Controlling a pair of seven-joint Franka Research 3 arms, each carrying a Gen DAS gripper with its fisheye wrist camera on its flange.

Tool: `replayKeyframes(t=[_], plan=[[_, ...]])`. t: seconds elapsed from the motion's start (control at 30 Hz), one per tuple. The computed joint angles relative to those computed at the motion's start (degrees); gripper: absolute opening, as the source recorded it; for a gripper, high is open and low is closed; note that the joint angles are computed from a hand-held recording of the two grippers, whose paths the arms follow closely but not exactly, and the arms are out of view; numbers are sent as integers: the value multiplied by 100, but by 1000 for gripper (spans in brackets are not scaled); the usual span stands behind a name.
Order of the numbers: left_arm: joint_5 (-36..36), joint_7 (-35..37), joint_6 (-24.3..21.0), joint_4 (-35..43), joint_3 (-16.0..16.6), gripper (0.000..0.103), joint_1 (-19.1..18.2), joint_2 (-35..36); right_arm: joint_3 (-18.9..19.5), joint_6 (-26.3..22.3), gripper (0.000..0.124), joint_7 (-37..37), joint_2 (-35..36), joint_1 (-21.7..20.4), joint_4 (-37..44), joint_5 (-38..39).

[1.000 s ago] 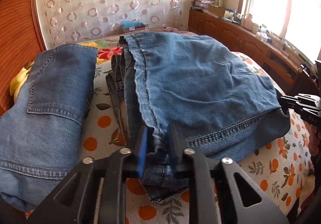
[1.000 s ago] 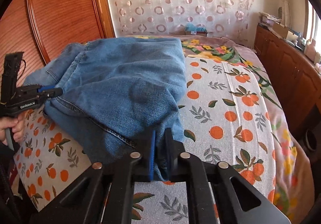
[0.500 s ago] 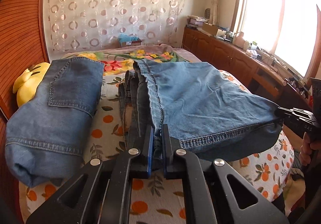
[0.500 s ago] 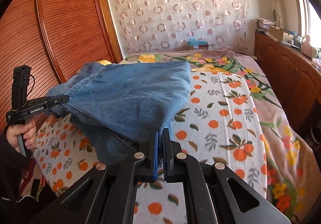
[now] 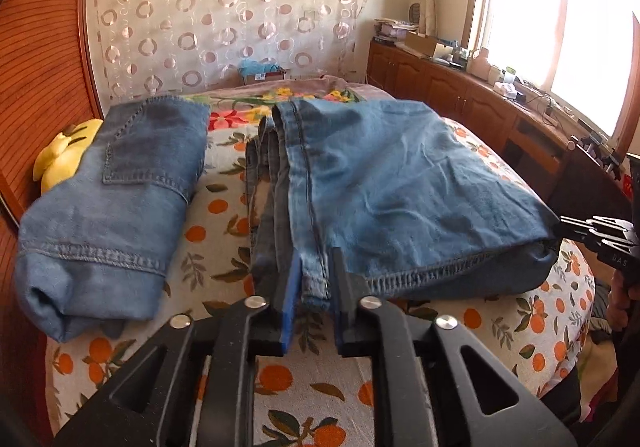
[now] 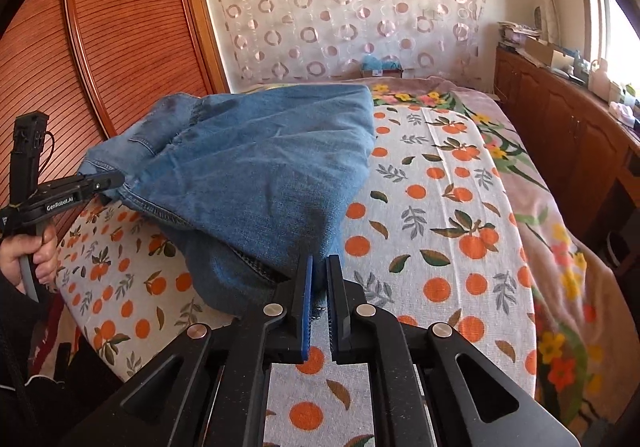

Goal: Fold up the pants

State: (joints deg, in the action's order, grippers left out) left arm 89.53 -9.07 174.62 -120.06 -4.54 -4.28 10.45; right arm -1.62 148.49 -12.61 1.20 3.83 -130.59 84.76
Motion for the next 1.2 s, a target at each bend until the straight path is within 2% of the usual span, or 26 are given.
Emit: replayKeyframes(t=[0.07,0.1,0.13,0.2,0.33,0.37,0.47,0.5,0.63,0.67,0.7,0.73,0.8,0.83,0.93,1.03,1.2], plan=[[42,-16,7,84,11,35,7,6,-10,-7,11,-41,-15,-15,19,43],[123,-79,-27,156,19,47,4,12,-6,17,19,-77,-20,-12,35,99],[288,-193,-9,289,30,49,12,72,0,45,24,-111,-9,-4,69,166],[30,183,-8,517,12,49,48,238,16,61,39,-102,127,6,226,218],[-1425,1978,-22,1206,-16,49,106,855,143,168,47,108,463,74,599,211],[-1982,2654,-79,1475,-142,49,217,1101,173,160,47,164,545,83,678,173],[-3150,4077,-280,2116,-531,49,535,1679,290,299,47,332,792,146,891,21],[-3571,4645,-305,2363,-775,49,738,1919,326,356,47,349,847,160,931,-10],[-4540,5825,-853,3081,-1167,48,963,2488,406,490,48,514,1012,148,1070,-195],[-4705,6059,-919,3198,-1226,42,992,2587,424,495,49,549,1041,137,1096,-228],[-4864,6304,-1038,3311,-1288,25,1012,2670,434,485,51,572,1070,118,1113,-260],[-4989,6445,-1217,3439,-1272,23,971,2739,433,456,51,636,1083,93,1136,-333],[-5135,6514,-1220,3492,-1136,20,869,2767,451,419,53,760,1129,60,1176,-440],[-5131,6488,-1195,3529,-993,19,758,2780,464,410,53,788,1142,45,1179,-463],[-4923,6074,-1241,3690,-266,19,188,2799,505,433,54,834,1170,30,1189,-498],[-4993,5996,-1405,3917,151,18,-138,2938,528,431,54,905,1201,18,1214,-547],[-5226,6014,-1234,3816,551,19,-431,2896,535,403,54,992,1159,-17,1156,-606]])
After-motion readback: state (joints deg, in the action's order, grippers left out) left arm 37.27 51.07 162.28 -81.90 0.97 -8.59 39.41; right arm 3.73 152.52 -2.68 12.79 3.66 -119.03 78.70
